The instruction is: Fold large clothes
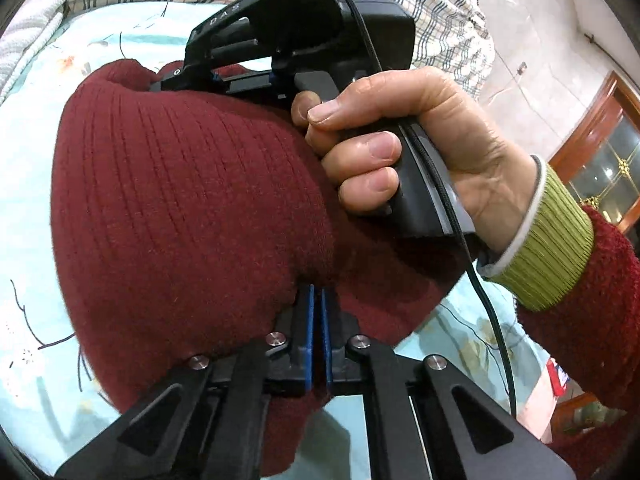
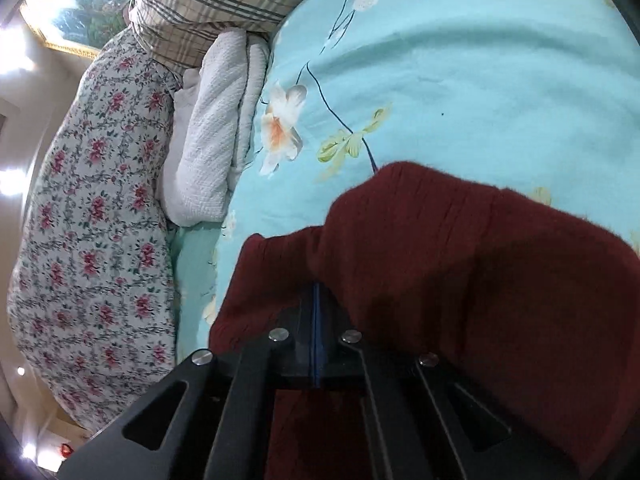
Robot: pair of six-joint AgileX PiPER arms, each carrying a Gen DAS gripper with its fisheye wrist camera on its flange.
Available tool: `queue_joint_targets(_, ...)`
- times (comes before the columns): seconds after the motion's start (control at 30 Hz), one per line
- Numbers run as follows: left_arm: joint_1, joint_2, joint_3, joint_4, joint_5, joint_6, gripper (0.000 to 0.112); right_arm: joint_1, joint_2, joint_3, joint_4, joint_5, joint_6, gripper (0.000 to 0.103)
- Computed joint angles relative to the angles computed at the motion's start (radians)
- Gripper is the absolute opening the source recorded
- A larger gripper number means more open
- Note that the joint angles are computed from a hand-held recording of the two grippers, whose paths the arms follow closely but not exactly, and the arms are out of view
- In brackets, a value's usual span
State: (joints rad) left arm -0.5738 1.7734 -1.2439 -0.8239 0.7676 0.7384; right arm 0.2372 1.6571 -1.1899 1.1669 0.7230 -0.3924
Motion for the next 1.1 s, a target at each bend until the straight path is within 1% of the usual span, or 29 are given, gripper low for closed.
queue_joint_targets(0.07,-0.006,-0.013,0.009,0.01,0.0,-0.021,0.003,-0.01,0.004,0.008,0.011,-0.001,-0.019,0.0)
queue_joint_targets(0.13,0.009,-0.023,0.014,0.001,0.029,-0.024,0.004,-0.024,-0.025,0.048,0.066,-0.005,-0.08,0.0)
queue_joint_targets(0.17,0.027,-0.016,-0.011,-0.001,0.057,-0.026,0.004,-0.023,-0.052,0.059,0.08,-0.003,-0.079,0.0)
queue_joint_targets(0.27,0.096,-0.071,0.012,-0.062,0.13,0.011,0.005,-0.055,-0.178,0.148,0.138,0.009,-0.118,0.003)
queue_joint_targets(0.33,0.136,-0.123,0.039,-0.088,0.147,0.022,0.008,-0.095,-0.279,0.223,0.163,0.025,-0.151,0.003)
queue_joint_targets(0.37,0.155,-0.155,0.055,-0.094,0.144,0.022,0.01,-0.121,-0.36,0.286,0.161,0.036,-0.153,0.003)
queue_joint_targets(0.43,0.19,-0.203,0.077,-0.108,0.127,0.015,0.014,-0.152,-0.487,0.364,0.105,0.041,-0.103,0.003)
queue_joint_targets(0.47,0.21,-0.216,0.077,-0.121,0.12,0.004,0.015,-0.183,-0.571,0.417,0.064,0.06,-0.068,0.003)
queue_joint_targets(0.53,0.24,-0.213,0.065,-0.148,0.118,-0.001,0.015,-0.218,-0.677,0.479,0.019,0.089,-0.017,0.003)
queue_joint_targets(0.57,0.241,-0.2,0.045,-0.131,0.108,-0.023,0.015,-0.211,-0.709,0.494,-0.015,0.083,0.021,0.003)
queue_joint_targets(0.63,0.231,-0.175,0.02,-0.106,0.102,-0.041,0.015,-0.144,-0.774,0.514,-0.177,0.03,0.172,0.003)
queue_joint_targets(0.7,0.198,-0.143,0.01,-0.076,0.098,-0.054,0.015,-0.098,-0.787,0.529,-0.318,-0.008,0.308,0.003)
queue_joint_targets(0.73,0.178,-0.134,0.021,-0.066,0.085,-0.051,0.014,-0.068,-0.785,0.53,-0.406,-0.024,0.398,0.003)
queue_joint_targets(0.77,0.153,-0.138,0.031,-0.05,0.07,-0.068,0.014,-0.057,-0.778,0.541,-0.46,-0.038,0.448,0.003)
queue_joint_targets(0.8,0.14,-0.132,0.035,-0.038,0.055,-0.072,0.014,-0.063,-0.774,0.56,-0.474,-0.053,0.462,0.002)
queue_joint_targets(0.83,0.132,-0.127,0.035,-0.029,0.044,-0.076,0.014,-0.084,-0.779,0.58,-0.448,-0.054,0.444,0.002)
queue_joint_targets(0.87,0.128,-0.134,0.035,-0.017,0.04,-0.087,0.014,-0.116,-0.795,0.6,-0.381,-0.047,0.398,0.002)
queue_joint_targets(0.9,0.128,-0.147,0.039,-0.014,0.044,-0.092,0.014,-0.132,-0.81,0.605,-0.355,-0.043,0.378,0.002)
queue_joint_targets(0.93,0.129,-0.153,0.039,-0.014,0.049,-0.091,0.014,-0.134,-0.833,0.604,-0.369,-0.045,0.394,0.003)
queue_joint_targets(0.97,0.135,-0.164,0.046,-0.024,0.061,-0.074,0.015,-0.128,-0.863,0.601,-0.406,-0.053,0.434,0.006)
queue_joint_targets(1.0,0.136,-0.174,0.055,-0.027,0.069,-0.062,0.016,-0.118,-0.879,0.597,-0.439,-0.066,0.473,0.018)
queue_joint_targets(1.03,0.132,-0.183,0.066,-0.02,0.074,-0.056,0.017,-0.117,-0.89,0.595,-0.47,-0.075,0.506,0.036)
queue_joint_targets(1.07,0.128,-0.187,0.076,-0.016,0.077,-0.051,0.017,-0.126,-0.893,0.593,-0.49,-0.083,0.523,0.045)
queue_joint_targets(1.1,0.123,-0.192,0.085,-0.007,0.083,-0.05,0.017,-0.14,-0.887,0.594,-0.485,-0.086,0.512,0.047)
